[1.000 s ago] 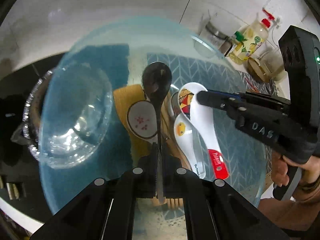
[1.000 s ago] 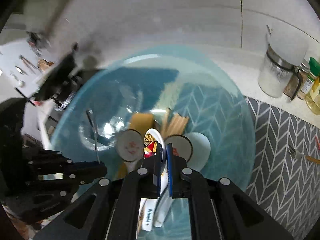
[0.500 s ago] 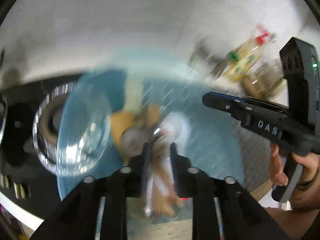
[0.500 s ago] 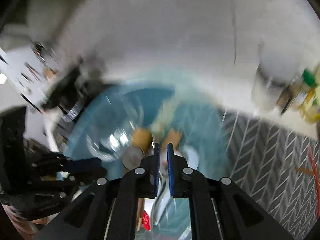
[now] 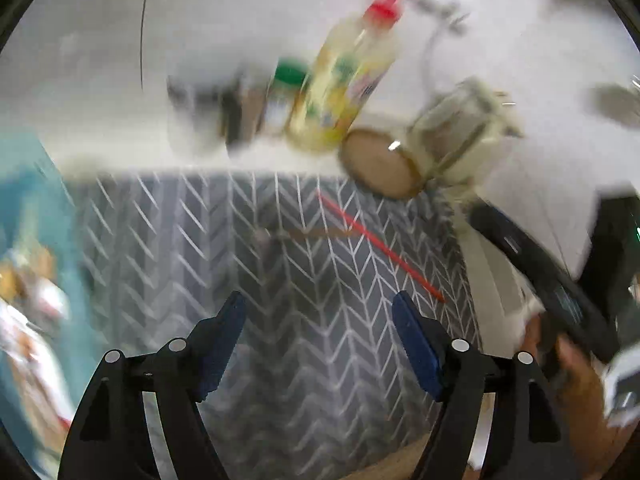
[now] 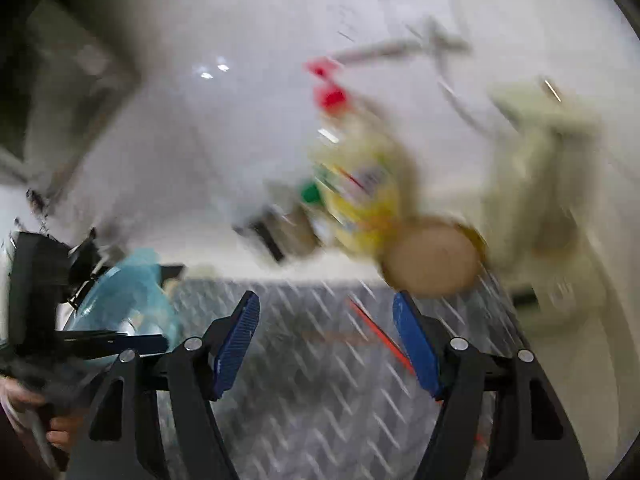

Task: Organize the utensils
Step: 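Grasp the fork with the left tool while the right tool grasps the red chopstick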

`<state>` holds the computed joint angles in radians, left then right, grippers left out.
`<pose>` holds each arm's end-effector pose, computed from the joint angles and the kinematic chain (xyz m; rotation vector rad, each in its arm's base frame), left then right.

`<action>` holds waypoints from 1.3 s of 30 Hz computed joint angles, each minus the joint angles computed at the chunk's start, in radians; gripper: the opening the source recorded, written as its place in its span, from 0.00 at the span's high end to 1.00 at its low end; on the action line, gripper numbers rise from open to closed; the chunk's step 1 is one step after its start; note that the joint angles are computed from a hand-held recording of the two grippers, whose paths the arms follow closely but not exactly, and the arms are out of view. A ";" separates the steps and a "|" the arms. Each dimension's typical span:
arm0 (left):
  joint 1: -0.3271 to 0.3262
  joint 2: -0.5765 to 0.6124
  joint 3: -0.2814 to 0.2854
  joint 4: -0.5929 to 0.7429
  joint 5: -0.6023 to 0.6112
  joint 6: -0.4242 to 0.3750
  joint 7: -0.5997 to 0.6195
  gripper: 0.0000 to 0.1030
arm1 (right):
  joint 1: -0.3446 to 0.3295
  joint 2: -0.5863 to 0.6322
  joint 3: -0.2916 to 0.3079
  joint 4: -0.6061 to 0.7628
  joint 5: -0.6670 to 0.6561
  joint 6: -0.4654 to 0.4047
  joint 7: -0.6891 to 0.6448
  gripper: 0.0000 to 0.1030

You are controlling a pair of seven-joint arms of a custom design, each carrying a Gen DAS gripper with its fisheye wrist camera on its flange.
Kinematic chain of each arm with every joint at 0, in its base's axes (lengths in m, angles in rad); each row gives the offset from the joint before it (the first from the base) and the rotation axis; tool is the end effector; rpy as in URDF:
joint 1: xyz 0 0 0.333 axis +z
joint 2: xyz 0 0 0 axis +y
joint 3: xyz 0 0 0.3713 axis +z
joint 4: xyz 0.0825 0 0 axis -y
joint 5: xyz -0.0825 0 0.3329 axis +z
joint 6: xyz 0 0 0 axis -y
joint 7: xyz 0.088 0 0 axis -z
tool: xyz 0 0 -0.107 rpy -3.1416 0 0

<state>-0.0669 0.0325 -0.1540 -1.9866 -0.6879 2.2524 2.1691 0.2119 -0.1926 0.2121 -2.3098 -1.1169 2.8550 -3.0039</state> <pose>0.5265 -0.1350 0.5537 1.5369 -2.4140 0.8990 0.3959 0.2403 0.5607 -1.3629 1.8336 -0.6227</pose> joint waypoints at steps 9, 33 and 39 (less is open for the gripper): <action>-0.063 0.068 -0.039 -0.048 0.165 0.159 -0.297 0.29 | -0.029 0.129 -0.064 0.000 0.044 0.061 -0.323 0.35; -0.021 0.147 -0.048 -0.025 0.275 0.240 -0.461 0.41 | 0.276 0.258 -0.081 0.118 0.001 -0.381 -0.559 0.34; -0.043 0.186 -0.063 0.014 0.330 0.264 -0.443 0.46 | 0.256 0.185 -0.069 0.011 0.008 -0.176 -0.525 0.34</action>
<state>-0.1095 0.2186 -0.2167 -1.9728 -0.3576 2.5167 1.7265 0.4684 -0.0079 0.1428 -2.2986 -1.1090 2.6791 -3.5288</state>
